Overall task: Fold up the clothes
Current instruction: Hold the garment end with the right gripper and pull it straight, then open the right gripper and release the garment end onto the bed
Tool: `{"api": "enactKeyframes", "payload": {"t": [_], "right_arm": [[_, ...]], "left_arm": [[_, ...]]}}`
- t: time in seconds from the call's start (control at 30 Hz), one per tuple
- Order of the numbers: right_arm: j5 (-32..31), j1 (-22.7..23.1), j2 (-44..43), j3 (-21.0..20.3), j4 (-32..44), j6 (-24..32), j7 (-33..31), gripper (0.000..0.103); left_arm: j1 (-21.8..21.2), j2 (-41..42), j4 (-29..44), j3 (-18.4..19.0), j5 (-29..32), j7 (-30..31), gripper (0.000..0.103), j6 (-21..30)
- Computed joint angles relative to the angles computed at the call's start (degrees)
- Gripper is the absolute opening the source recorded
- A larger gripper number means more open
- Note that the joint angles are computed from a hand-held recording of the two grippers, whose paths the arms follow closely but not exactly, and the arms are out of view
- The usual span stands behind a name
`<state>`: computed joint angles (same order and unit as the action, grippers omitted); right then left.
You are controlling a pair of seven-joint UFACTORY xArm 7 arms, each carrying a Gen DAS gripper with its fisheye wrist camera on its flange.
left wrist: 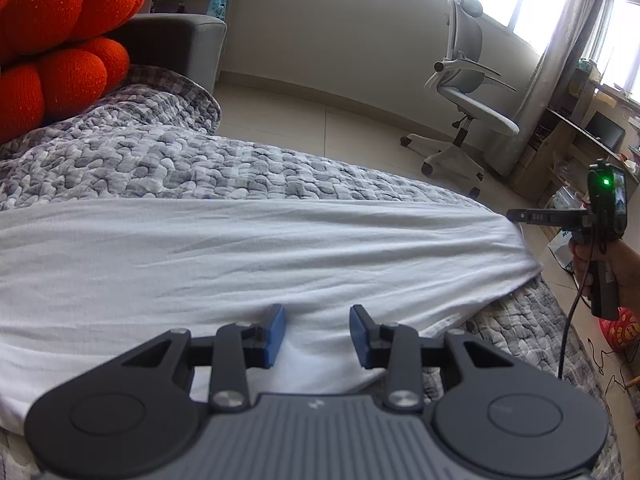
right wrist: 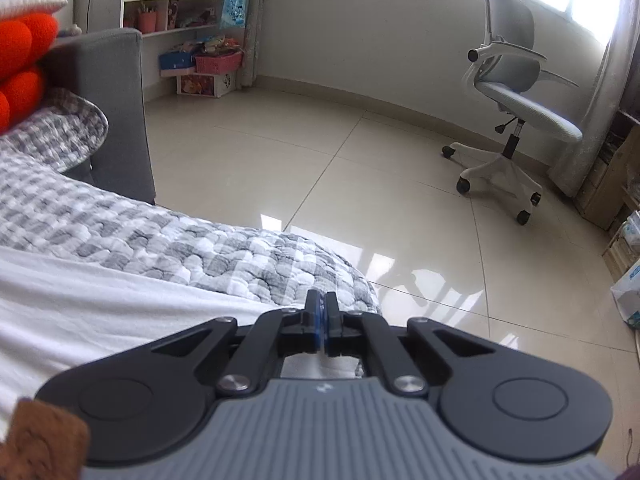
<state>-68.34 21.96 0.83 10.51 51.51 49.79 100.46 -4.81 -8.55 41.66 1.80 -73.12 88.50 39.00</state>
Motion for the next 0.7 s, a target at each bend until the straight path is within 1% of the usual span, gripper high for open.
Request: {"api": "enactKeyframes", "payload": {"t": [0.1,0.17,0.27,0.33,0.4,0.47,0.53,0.57,0.63,0.67,0.7], "right_arm": [[-1.2,0.8,1.5,0.3,1.1,3.0,2.6,0.001],[-4.5,2.0,0.6,0.9,0.5,5.8,6.6,0.001],[-6.2,2.8,-0.5,1.5,-0.1,8.8,9.9,0.001],[-6.9,3.2,0.0,1.9,0.4,11.3,11.0,0.001],[-7.5,3.9,0.7,2.2,1.0,14.5,13.6,0.001],[-6.4,4.4,2.9,2.0,2.9,16.6,13.1,0.001],[-4.0,4.3,5.9,1.1,5.2,15.6,9.1,0.001],[-1.9,4.4,7.8,0.7,6.9,15.6,6.1,0.001],[-0.3,5.4,9.1,0.0,8.6,15.7,1.7,0.003],[0.5,5.8,9.7,-0.2,9.4,15.8,-0.4,0.007],[-0.3,6.9,9.3,-0.4,9.6,16.8,-0.2,0.015]], "left_arm": [[0.1,-0.1,0.1,0.2,-0.6,0.2,0.036,0.1],[0.1,-0.3,0.0,0.2,-1.0,0.5,0.037,0.1],[0.2,-0.3,0.0,0.2,-1.5,0.4,0.036,0.4],[0.2,-0.3,0.1,0.3,-1.8,0.5,0.036,0.5],[0.2,-0.4,0.0,0.2,-1.9,0.8,0.037,0.3],[0.1,-0.4,-0.1,-0.1,-1.7,0.8,0.037,-0.6],[0.0,0.2,0.1,-0.2,-0.5,0.1,0.037,-0.4],[0.0,0.4,0.2,-0.2,0.0,-0.1,0.039,0.0],[-0.1,0.2,0.1,-0.3,-0.2,0.9,0.04,-0.2],[-0.1,0.3,0.1,-0.2,-0.3,0.9,0.04,-0.1],[-0.1,0.4,0.3,-0.2,-0.4,0.5,0.04,0.0]]}}
